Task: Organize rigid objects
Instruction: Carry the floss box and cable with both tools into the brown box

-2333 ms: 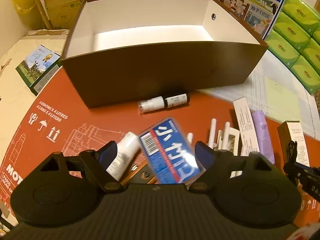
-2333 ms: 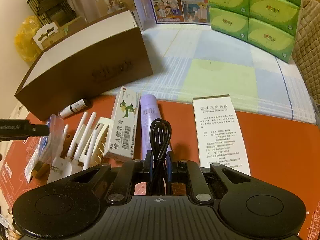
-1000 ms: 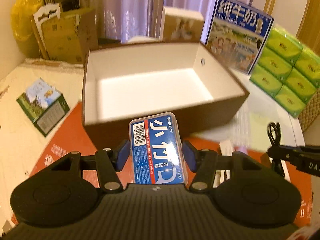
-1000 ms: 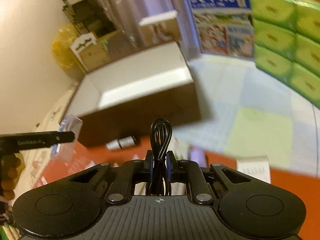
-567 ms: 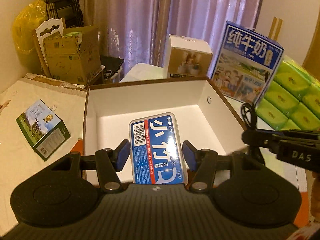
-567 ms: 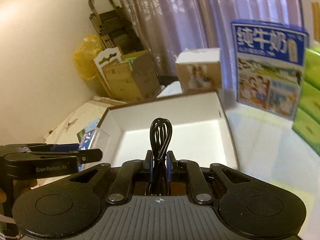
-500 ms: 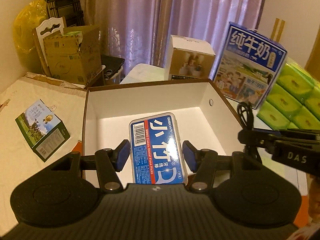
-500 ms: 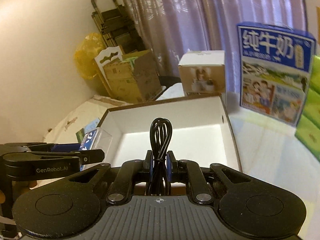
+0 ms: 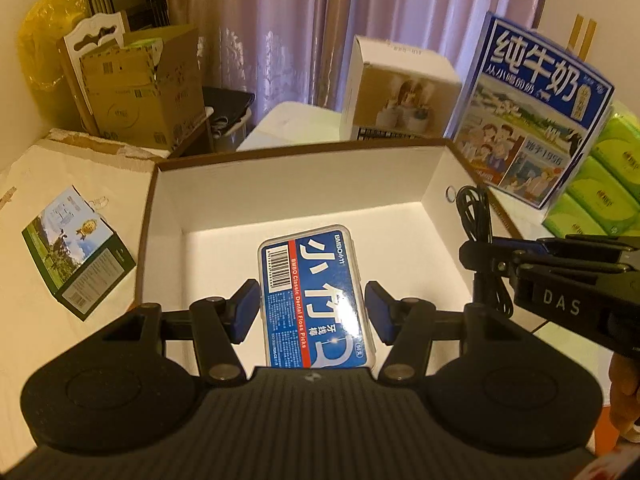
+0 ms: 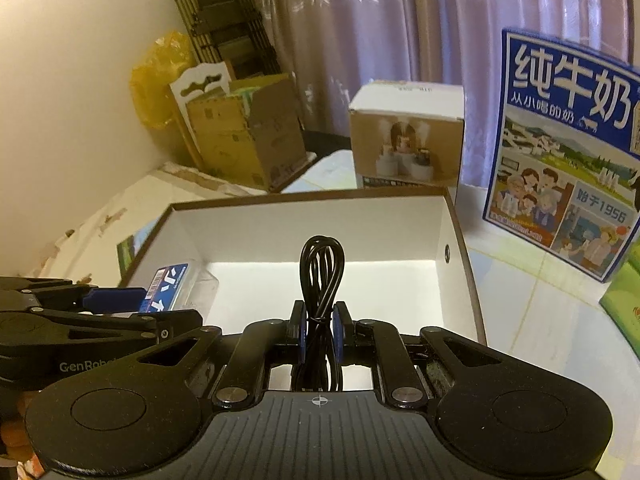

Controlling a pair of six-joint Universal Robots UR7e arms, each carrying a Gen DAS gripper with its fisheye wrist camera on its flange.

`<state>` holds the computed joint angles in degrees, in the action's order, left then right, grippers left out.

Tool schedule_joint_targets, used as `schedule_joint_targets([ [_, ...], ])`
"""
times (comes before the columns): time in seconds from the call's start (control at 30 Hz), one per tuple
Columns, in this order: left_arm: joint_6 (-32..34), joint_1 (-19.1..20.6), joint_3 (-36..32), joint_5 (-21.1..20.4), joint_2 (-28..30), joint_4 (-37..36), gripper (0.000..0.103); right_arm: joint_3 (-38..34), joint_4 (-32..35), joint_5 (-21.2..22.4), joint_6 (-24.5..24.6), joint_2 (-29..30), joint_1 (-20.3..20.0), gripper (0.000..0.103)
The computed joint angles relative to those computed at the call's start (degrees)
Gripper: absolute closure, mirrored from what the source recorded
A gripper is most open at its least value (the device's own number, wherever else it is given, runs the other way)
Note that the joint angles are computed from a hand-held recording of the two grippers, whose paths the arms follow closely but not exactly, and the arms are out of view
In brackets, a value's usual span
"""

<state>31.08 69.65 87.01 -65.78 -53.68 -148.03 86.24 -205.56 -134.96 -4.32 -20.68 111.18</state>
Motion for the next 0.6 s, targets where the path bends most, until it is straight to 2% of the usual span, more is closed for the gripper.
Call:
schedule_joint_targets([
  [0.37,-1.7,0.8,-2.1,1.4,3.8,2.1,0.049,1.0,2.3,-0.3,2.6,-0.4,-1.8,0.094],
  [0.47,-2.8,1.1,-3.2,0.3,4.4,4.1,0.049,1.3,2.8,-0.3,3.2,-0.5,-2.1,0.094],
  [0.6,-3.3,1.5,-3.4,-0.5,4.9,3.8,0.039,1.4,3.1,0.0,3.1,-0.6,-2.4,0.093],
])
